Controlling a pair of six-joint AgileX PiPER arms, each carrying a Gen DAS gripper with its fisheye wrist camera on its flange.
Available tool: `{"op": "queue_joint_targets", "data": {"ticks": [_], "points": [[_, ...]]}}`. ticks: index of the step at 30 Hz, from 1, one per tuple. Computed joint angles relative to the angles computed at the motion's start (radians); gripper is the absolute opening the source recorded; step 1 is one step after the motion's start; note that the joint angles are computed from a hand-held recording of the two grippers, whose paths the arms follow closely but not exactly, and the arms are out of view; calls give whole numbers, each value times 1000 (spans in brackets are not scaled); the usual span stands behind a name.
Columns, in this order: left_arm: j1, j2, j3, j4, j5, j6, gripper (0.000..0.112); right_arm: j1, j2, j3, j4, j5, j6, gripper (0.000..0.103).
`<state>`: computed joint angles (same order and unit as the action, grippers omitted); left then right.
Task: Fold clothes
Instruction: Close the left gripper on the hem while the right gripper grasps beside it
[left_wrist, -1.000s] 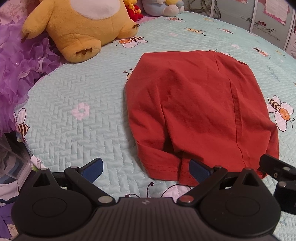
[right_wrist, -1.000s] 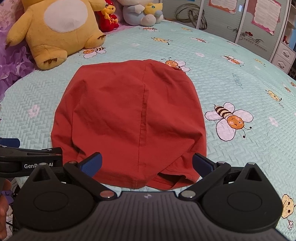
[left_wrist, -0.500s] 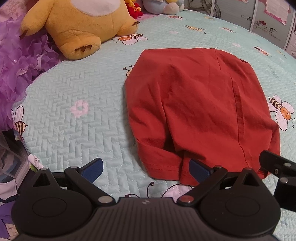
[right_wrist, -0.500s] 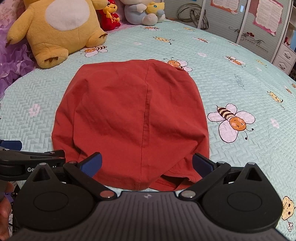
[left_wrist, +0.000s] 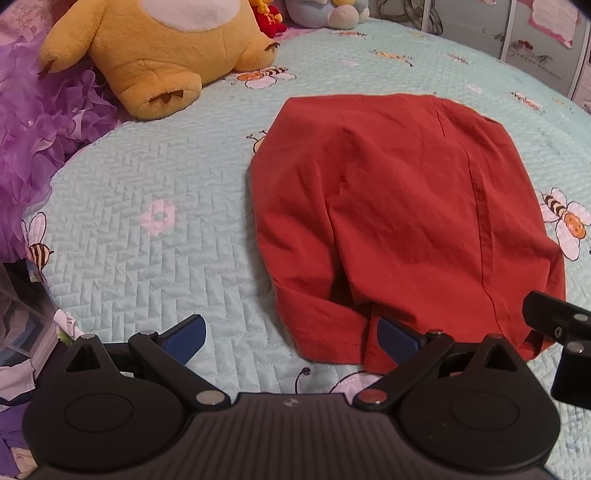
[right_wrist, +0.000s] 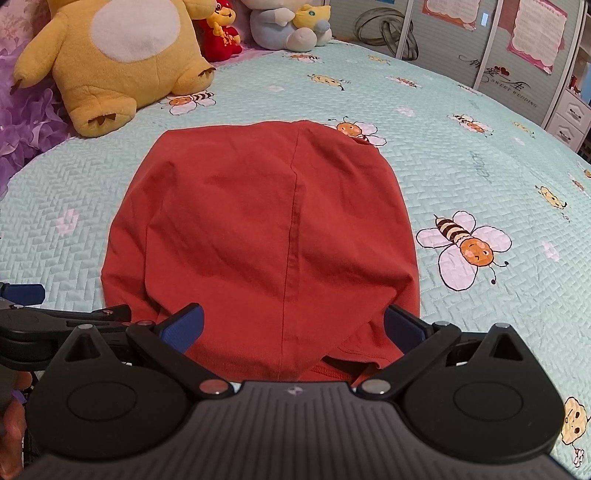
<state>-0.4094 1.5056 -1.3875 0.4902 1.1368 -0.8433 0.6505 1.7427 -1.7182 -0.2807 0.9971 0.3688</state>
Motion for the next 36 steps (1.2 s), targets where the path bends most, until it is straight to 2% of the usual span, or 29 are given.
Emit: {"op": "queue_joint_targets", "data": {"ticks": [1,3,7,9,13,15,18,20,22,23,24,25,26,27,28,30,31,36], "points": [[3,-8,15,5,-21,-6,102,-7,-10,22,12,-31,-10,102],[13,-62,97,39,-136,-35,102,-28,-38,85,48,-119,-43,102],[47,-158,279,191,-382,-148,102,-94,-125,331,155,-473,-212,102],[99,-152,292,151,-457,-127,102,-116,-132,407,174,-607,-253,102],[193,-94,271,45,-566,-53,102,-153,-28,327,297,-605,-309,102],[228,-50,245,-14,-608,2,102,-158,31,273,305,-599,-302,102],[229,31,173,-27,-573,36,98,-148,121,180,178,-569,-181,101],[238,61,155,-1,-580,18,96,-143,170,134,80,-555,-83,99],[251,94,134,15,-588,-5,92,-149,212,89,74,-530,-73,91],[267,106,130,-24,-605,21,83,-155,234,60,100,-508,-92,77],[287,124,114,-101,-616,88,69,-163,258,27,146,-478,-128,60],[301,143,94,-176,-609,154,62,-172,277,0,190,-452,-160,52],[308,161,74,-225,-596,201,49,-181,292,-20,235,-430,-193,39],[306,177,59,-234,-582,216,32,-185,300,-30,262,-417,-212,36],[300,185,50,-219,-572,217,25,-187,294,-18,274,-427,-220,34],[286,162,72,-196,-588,213,8,-195,260,37,305,-472,-241,12],[279,133,97,-179,-605,202,7,-199,244,63,323,-494,-254,4],[254,-23,183,-228,-652,256,3,-243,80,251,478,-607,-390,0]]}}
